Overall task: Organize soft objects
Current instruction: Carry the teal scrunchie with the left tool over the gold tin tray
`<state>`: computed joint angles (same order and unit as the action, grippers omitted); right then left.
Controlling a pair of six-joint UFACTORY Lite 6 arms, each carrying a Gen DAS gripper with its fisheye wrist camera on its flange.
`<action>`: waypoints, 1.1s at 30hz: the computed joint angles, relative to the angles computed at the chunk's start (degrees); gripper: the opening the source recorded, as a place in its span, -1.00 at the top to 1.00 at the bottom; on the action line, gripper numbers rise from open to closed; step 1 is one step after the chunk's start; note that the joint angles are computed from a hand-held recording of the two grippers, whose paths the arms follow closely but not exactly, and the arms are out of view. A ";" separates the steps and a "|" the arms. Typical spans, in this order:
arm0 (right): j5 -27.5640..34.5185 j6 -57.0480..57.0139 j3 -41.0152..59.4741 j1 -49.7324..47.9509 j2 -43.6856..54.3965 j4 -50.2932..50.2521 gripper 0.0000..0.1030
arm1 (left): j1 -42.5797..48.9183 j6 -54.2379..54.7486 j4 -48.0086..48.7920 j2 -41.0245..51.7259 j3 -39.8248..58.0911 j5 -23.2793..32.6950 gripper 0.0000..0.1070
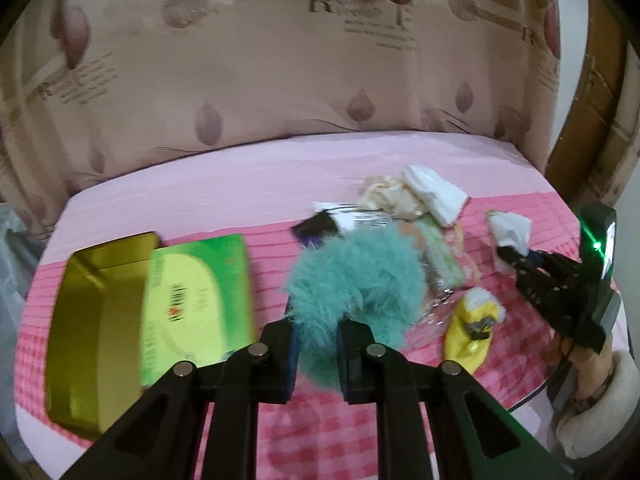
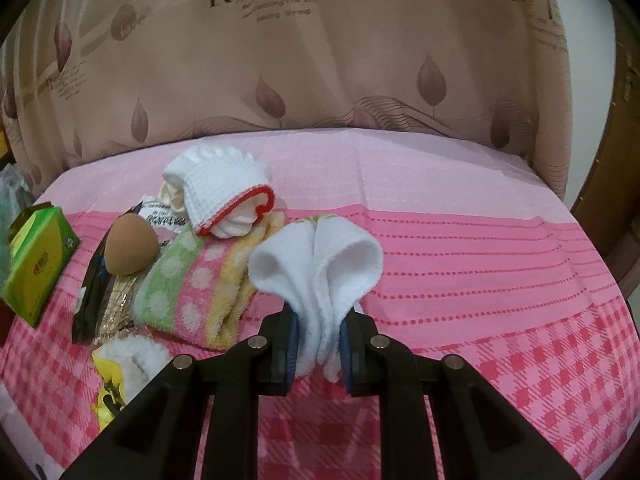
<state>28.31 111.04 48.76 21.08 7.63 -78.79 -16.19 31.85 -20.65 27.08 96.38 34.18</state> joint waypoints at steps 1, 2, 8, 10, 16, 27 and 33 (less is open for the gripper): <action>0.35 0.41 -0.39 0.13 -0.49 0.06 0.71 | 1.29 0.48 0.25 -0.87 -0.69 -0.03 0.71; 0.44 0.15 -0.66 0.15 -0.92 0.43 0.71 | 2.08 0.61 0.49 -1.36 -1.08 -0.08 0.71; 3.50 -2.68 -1.16 2.57 -3.12 4.98 0.71 | 9.54 3.44 -0.02 -2.79 -2.00 -0.76 0.71; 4.43 -3.47 -1.11 3.05 -3.86 5.99 0.71 | 12.22 4.36 -0.63 -2.06 -1.00 -0.27 0.71; 8.98 -4.12 -1.93 6.02 -7.55 8.61 0.71 | 19.55 6.31 -1.65 1.63 3.48 -0.28 0.71; 16.91 -1.44 -5.05 13.21 -15.23 11.92 0.71 | 27.80 8.14 -1.70 10.47 11.26 -0.19 0.71; 20.29 0.41 -5.00 16.95 -15.22 11.53 0.71 | 29.48 6.54 0.26 18.03 18.74 1.03 0.71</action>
<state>48.60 111.45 43.76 38.03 -7.60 -67.26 13.30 38.39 -20.40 45.11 115.12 35.20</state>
